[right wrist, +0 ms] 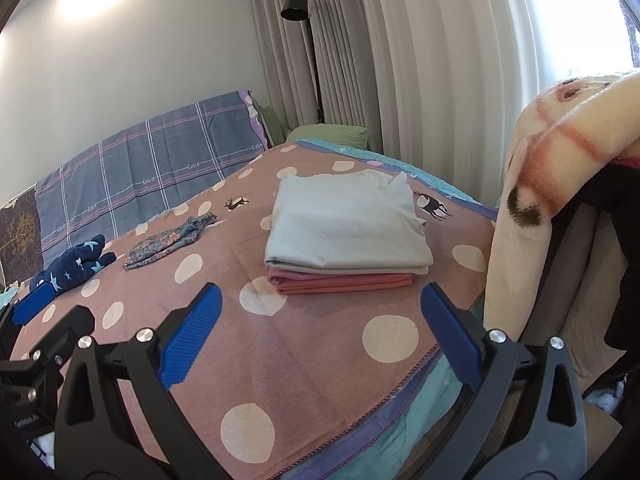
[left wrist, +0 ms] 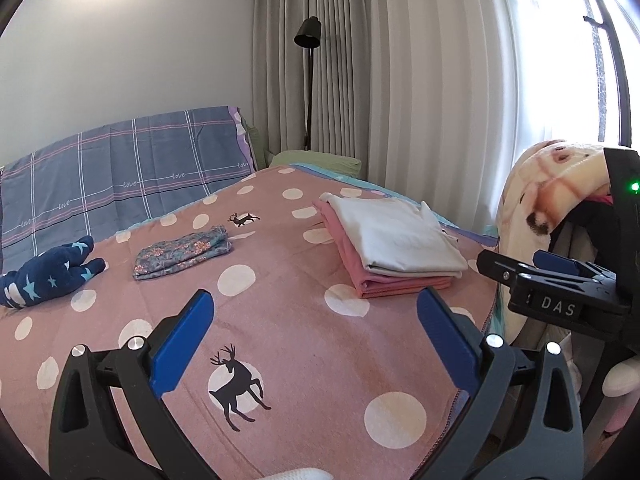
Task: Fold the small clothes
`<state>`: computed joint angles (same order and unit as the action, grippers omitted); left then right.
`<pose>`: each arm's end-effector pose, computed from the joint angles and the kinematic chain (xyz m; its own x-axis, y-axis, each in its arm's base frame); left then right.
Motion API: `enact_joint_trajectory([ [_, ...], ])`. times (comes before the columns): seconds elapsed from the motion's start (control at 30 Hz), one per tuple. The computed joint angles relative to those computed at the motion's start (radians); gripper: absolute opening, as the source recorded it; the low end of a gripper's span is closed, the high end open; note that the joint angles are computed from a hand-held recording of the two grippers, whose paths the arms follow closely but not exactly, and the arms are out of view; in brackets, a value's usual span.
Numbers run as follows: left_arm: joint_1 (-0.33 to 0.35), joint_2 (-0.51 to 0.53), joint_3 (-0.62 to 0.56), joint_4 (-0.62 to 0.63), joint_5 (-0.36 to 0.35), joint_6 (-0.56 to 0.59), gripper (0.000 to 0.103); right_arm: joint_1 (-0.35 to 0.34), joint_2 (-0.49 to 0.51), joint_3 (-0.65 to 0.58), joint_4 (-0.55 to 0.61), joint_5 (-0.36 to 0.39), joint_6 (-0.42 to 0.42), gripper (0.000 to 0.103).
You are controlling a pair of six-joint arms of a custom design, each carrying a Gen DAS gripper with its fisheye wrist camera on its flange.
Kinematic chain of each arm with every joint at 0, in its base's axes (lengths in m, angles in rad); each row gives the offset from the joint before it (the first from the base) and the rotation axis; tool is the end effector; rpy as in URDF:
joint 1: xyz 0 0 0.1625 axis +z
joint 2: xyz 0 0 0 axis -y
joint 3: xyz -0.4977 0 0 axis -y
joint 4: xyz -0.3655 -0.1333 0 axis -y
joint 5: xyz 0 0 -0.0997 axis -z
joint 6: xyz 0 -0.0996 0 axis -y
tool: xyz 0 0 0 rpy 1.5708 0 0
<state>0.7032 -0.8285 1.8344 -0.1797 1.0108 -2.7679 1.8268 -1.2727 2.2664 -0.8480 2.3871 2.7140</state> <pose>-0.2732 -0.4757 0.0909 -0.5609 0.5585 -0.6110 0.8225 0.2918 -0.4883 0.1597 -0.3702 0.2234 -0.7538 0.4186 0.5065 -0.3839 0.3451 -0.8565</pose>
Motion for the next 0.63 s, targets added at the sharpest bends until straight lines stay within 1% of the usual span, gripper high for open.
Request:
enact_joint_trajectory([
  [0.3,0.004,0.014,-0.013,0.024,0.005,-0.002,0.102,-0.003,0.000,-0.011,0.020,0.010,0.008,0.101],
  [0.63,0.019,0.036,-0.038,0.056,0.004,-0.006,0.102,-0.026,0.024,-0.035,0.067,-0.007,0.035,0.101],
])
